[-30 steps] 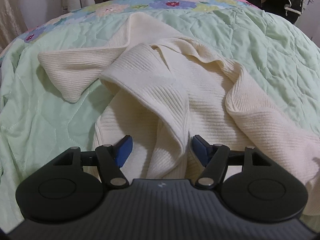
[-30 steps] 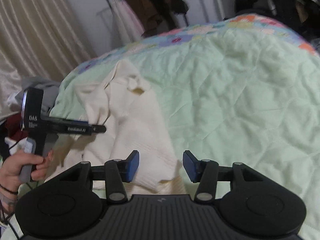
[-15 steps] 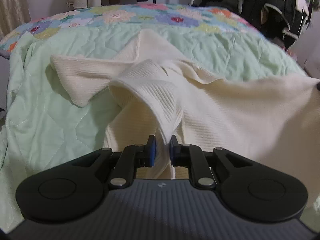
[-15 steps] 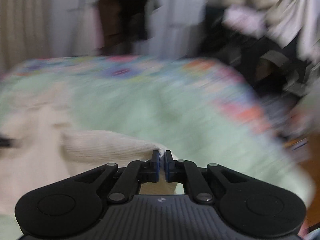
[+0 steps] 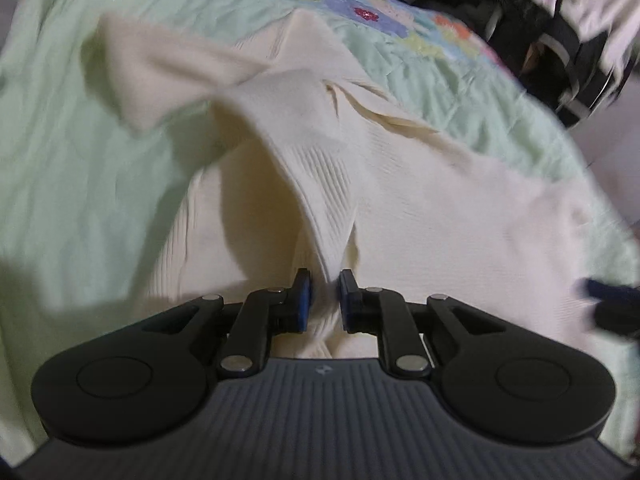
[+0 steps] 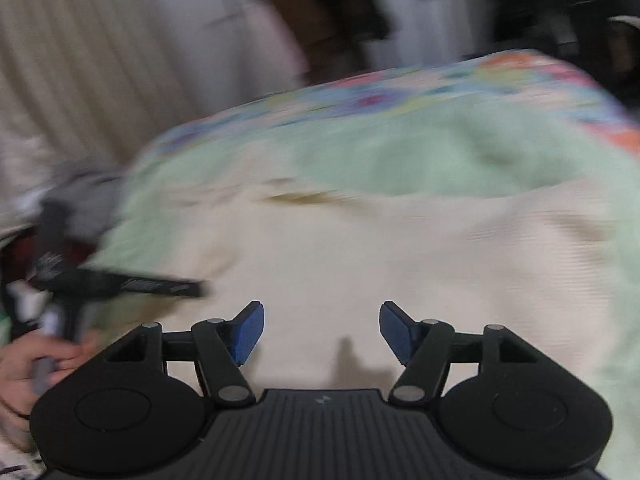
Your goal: Fold large clothes
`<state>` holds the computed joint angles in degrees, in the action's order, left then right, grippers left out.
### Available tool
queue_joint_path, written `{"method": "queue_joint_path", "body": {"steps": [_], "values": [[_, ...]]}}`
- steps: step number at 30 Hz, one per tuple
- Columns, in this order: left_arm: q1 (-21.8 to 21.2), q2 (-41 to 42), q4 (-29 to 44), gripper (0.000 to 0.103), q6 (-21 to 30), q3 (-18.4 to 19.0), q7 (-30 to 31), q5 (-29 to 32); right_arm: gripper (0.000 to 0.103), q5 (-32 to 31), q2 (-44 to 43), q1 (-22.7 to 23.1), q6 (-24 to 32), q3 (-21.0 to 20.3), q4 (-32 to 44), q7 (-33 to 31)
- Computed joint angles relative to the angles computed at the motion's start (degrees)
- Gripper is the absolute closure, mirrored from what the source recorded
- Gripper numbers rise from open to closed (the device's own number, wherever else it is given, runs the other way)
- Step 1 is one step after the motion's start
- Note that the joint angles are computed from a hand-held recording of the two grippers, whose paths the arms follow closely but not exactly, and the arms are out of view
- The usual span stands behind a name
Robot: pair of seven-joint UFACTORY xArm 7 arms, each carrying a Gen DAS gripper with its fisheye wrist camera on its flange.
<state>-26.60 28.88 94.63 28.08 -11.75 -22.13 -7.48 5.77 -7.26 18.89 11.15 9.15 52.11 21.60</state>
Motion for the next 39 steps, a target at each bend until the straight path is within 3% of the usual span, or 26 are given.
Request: {"method": "queue_joint_path", "body": {"steps": [2,6,11,13,14,15,18,20,23,25,27,29,30,31,34,36,39], "values": [[2.9,-1.8,-3.9,0.089,-1.7,-2.2,2.3,-3.9,0.038,7.0,5.3,3.2,-2.6,-0.7,4.5,-7.2],[7.1,-3.9,-7.4,0.089,-3.6,-5.1,7.7,-11.2,0.038,12.3,16.9,1.9,-4.4,3.1,16.6,-17.2],[8.3,-7.4,-10.1,0.089,-4.7,-4.3,12.2,-12.9,0.038,7.4,32.5,2.7,2.9,3.3,35.8,-13.1],[8.2,-8.1,-10.7,0.088,-4.5,-3.3,12.1,-12.8,0.053,4.8,38.1,2.6,6.1,4.1,42.5,-11.6],[7.5,-8.3,-10.7,0.086,-3.8,-2.1,10.9,-11.4,0.088,5.1,39.2,4.0,7.6,2.6,44.3,-11.0],[6.7,-8.6,-10.7,0.086,-2.6,-0.7,9.2,-9.5,0.096,5.0,39.8,4.1,9.1,2.7,45.4,-10.3],[6.3,-9.3,-11.0,0.078,0.4,1.4,5.6,-6.0,0.097,11.8,37.2,-0.5,2.5,9.2,40.4,-12.7],[7.2,-9.7,-11.5,0.075,0.3,1.0,5.4,-6.8,0.097,21.7,30.5,-5.7,-5.0,16.1,32.3,-21.3],[7.8,-10.4,-12.3,0.069,-0.4,0.3,6.9,-7.0,0.097,38.7,21.4,-20.9,-10.1,34.1,24.2,-34.8],[7.9,-10.4,-12.2,0.062,-0.5,-0.3,8.1,-7.5,0.096,41.6,13.8,-31.6,-4.5,42.8,19.4,-34.5],[8.2,-10.2,-11.9,0.059,-0.1,-1.2,10.1,-8.6,0.090,34.8,7.0,-35.8,7.5,42.9,15.9,-26.5],[7.9,-9.9,-11.4,0.053,1.0,-1.2,10.6,-8.9,0.075,25.2,5.9,-32.5,19.5,39.1,14.6,-20.9],[7.8,-9.7,-11.1,0.052,1.5,-1.1,10.7,-8.9,0.065,23.4,5.6,-31.9,23.6,38.6,13.9,-19.7],[7.6,-9.6,-11.0,0.052,2.0,-1.0,10.6,-8.9,0.063,22.7,4.7,-31.4,25.3,38.0,12.9,-17.8],[7.3,-8.9,-10.2,0.052,3.4,-0.6,10.3,-8.7,0.059,28.6,-0.5,-29.1,21.6,35.0,6.9,-17.4],[7.3,-8.6,-9.8,0.047,3.8,-0.7,10.5,-8.9,0.045,34.1,-3.4,-26.9,16.5,32.6,3.3,-17.8],[7.1,-8.0,-9.1,0.044,4.8,-1.0,11.3,-9.0,0.042,40.8,-4.0,-24.3,9.1,29.2,0.6,-16.9]]}}
